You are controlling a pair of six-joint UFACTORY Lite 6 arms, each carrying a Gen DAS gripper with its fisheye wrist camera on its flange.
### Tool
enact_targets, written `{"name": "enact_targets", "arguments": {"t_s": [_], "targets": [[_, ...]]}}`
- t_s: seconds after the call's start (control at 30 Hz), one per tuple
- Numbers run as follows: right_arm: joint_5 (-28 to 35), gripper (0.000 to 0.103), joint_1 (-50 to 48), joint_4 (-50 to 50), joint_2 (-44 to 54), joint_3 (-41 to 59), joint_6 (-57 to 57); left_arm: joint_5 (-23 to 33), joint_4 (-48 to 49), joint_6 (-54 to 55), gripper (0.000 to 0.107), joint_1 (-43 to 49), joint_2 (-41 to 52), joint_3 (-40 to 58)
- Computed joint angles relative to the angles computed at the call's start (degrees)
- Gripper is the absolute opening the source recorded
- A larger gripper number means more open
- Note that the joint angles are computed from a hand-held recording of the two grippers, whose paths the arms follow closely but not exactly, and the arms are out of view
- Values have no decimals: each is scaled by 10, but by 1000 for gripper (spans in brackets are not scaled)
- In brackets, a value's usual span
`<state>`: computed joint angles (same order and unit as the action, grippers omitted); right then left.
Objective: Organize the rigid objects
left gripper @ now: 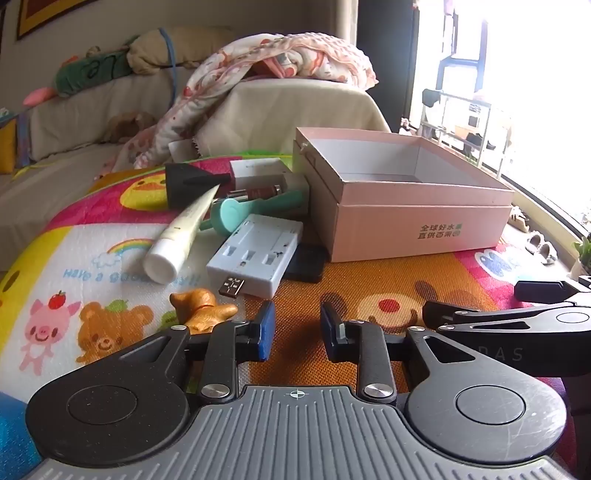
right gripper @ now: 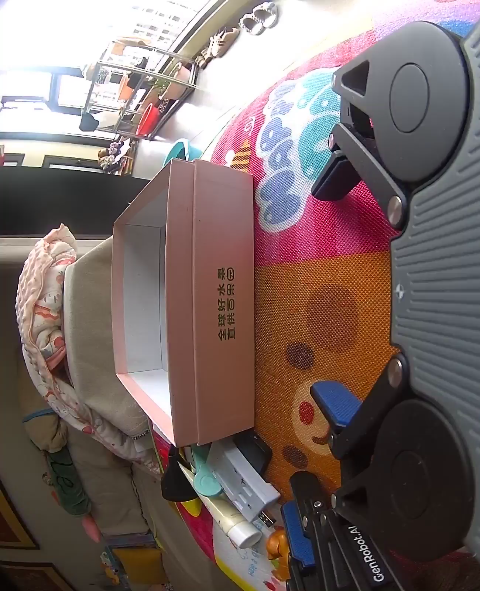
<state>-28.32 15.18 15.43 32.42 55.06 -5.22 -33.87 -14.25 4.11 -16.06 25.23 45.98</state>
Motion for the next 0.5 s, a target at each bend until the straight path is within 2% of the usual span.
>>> {"name": "enact_targets", "arguments": {"t_s": [0.5], "targets": [[0,103,0,1,-1,-1,-1,1,5,-4,30,2,1,1]]}}
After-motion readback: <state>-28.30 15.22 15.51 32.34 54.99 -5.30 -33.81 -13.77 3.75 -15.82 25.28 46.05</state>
